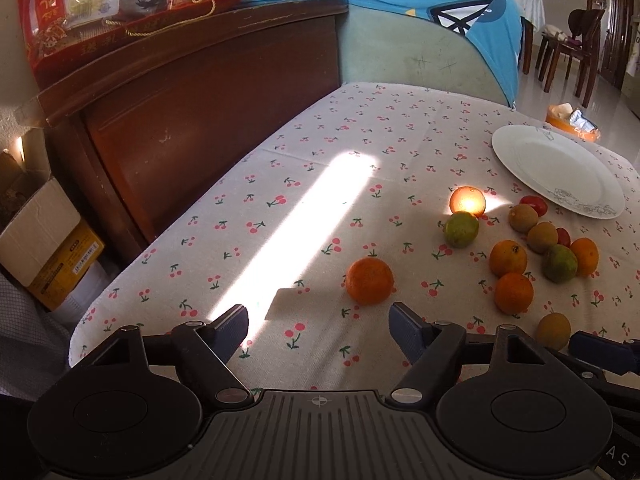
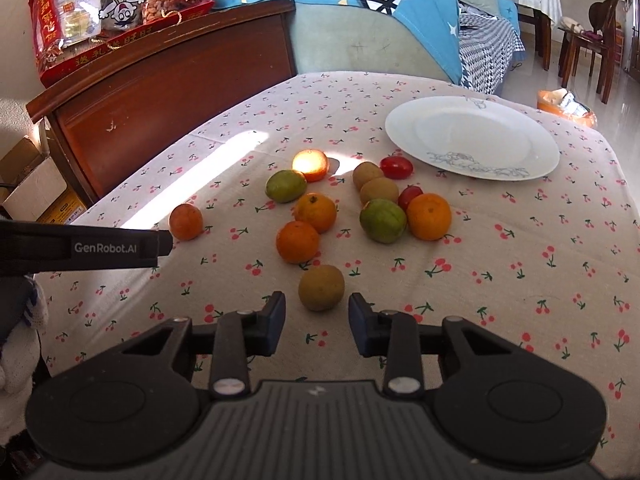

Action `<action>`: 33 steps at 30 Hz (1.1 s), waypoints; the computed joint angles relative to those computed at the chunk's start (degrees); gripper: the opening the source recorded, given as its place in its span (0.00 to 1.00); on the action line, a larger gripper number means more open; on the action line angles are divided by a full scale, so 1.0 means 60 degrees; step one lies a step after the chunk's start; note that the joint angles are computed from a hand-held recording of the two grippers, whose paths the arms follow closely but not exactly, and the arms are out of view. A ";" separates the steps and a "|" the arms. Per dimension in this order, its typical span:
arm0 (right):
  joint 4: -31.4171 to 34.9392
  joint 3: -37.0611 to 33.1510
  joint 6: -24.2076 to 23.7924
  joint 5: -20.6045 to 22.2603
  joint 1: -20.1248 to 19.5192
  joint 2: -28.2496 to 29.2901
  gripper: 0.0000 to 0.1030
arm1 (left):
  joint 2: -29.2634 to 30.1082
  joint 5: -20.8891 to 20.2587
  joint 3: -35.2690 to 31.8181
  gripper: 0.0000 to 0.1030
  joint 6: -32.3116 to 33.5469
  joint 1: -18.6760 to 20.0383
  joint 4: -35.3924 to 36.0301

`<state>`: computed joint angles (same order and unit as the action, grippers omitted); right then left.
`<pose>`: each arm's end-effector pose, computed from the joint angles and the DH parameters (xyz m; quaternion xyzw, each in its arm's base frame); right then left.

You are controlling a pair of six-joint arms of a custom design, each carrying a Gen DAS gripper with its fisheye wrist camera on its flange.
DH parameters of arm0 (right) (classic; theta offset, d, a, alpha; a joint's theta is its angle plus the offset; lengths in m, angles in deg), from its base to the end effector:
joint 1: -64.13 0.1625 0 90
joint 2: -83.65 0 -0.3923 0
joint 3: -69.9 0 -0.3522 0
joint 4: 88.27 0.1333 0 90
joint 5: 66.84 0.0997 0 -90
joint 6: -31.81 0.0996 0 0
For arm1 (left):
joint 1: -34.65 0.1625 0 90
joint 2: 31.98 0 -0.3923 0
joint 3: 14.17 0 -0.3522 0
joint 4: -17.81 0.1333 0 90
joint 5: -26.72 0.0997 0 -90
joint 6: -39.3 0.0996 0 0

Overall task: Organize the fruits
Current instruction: 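Grasp an orange with the left tool while the right tool grasps a brown kiwi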

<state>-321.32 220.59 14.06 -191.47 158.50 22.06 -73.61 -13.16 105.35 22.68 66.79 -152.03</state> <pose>0.1006 -0.3103 0.1878 0.0307 -0.8609 0.3992 0.3139 -0.2855 -0.4271 0.0183 0.3122 0.8502 -0.2686 0.3278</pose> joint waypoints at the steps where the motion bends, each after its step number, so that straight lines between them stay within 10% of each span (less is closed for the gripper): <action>1: -0.0070 -0.0007 -0.0045 0.0033 -0.0033 0.0053 0.34 | 0.0103 0.0002 -0.0020 0.75 0.0212 -0.0004 -0.0205; 11: -0.0677 -0.0127 -0.0169 0.0021 -0.0197 0.0390 0.34 | 0.0864 -0.0018 -0.0403 0.75 0.1144 0.0175 -0.1436; 25: -0.0832 -0.0105 -0.0233 0.0462 -0.0401 0.0389 0.26 | 0.1302 -0.0469 -0.0708 0.40 0.1814 0.0411 -0.1900; 33: -0.0916 -0.0075 -0.0195 0.0444 -0.0441 0.0386 0.26 | 0.1284 -0.0542 -0.0704 0.38 0.1666 0.0438 -0.1915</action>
